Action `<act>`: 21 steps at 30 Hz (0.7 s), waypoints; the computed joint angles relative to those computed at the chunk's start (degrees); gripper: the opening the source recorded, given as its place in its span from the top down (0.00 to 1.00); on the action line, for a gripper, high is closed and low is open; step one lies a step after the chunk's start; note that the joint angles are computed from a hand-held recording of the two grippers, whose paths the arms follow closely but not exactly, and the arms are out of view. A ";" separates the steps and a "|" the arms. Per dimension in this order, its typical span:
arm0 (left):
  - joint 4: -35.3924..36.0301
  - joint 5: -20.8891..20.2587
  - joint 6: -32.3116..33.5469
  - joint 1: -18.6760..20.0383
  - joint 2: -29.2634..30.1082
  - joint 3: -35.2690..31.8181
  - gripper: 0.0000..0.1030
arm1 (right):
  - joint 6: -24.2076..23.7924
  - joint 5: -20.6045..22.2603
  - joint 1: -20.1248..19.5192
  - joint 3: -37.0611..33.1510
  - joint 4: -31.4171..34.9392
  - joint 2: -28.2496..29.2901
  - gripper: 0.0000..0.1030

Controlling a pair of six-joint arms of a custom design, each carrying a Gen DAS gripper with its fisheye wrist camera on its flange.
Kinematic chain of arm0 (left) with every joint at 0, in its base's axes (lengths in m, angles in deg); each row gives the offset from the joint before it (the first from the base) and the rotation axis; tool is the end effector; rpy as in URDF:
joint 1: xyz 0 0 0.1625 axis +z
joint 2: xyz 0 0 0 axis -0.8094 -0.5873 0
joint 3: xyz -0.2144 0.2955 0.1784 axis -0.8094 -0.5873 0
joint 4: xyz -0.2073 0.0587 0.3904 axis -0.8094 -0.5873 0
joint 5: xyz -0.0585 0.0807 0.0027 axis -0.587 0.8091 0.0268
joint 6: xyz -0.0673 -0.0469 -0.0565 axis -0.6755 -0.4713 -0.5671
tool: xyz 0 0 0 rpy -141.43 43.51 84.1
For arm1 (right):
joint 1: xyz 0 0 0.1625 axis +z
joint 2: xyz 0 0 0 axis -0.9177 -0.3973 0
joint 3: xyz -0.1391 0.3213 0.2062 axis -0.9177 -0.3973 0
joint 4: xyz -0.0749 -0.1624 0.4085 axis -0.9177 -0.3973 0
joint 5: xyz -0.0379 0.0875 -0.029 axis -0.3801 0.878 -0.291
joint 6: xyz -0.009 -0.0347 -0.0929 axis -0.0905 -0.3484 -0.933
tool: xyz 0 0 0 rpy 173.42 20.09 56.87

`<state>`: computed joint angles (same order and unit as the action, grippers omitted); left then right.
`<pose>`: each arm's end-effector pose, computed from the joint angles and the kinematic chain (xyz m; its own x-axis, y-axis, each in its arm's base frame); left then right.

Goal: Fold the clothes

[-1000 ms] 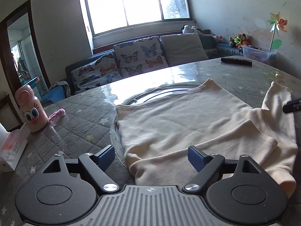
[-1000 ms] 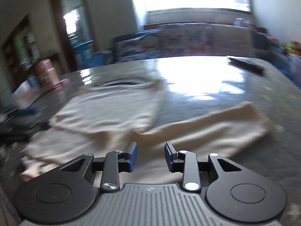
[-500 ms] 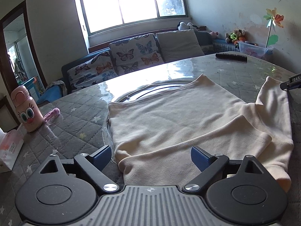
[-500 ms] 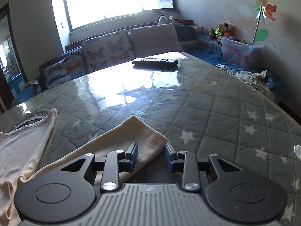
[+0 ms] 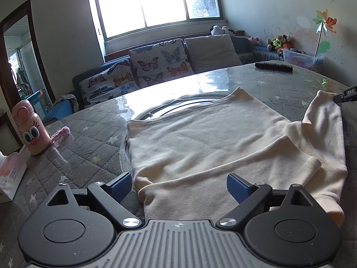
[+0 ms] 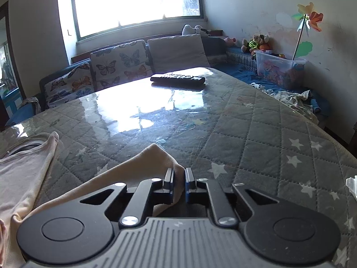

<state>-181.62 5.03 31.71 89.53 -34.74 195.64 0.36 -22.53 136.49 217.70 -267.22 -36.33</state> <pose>-0.0979 -0.3399 0.0852 -0.5508 0.2125 -0.8071 0.7562 0.5363 -0.3748 -0.0270 -0.4126 0.1825 -0.7763 0.1937 0.5999 -0.4147 0.5599 -0.7174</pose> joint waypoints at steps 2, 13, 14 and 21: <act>-0.15 -0.17 0.10 -0.02 0.17 -0.06 0.08 | -0.29 1.06 -0.19 0.88 -0.31 -1.28 0.93; -0.45 0.09 -0.30 -0.61 -0.31 0.66 0.07 | -0.72 1.62 -0.55 2.88 0.43 -5.06 0.93; -0.59 0.32 -0.29 -0.62 -0.56 0.80 0.07 | -0.74 2.00 -0.28 3.26 0.36 -5.54 0.93; -1.43 1.49 -0.90 -0.80 -2.50 2.28 0.07 | -1.45 4.47 4.48 6.97 2.08 -10.67 0.93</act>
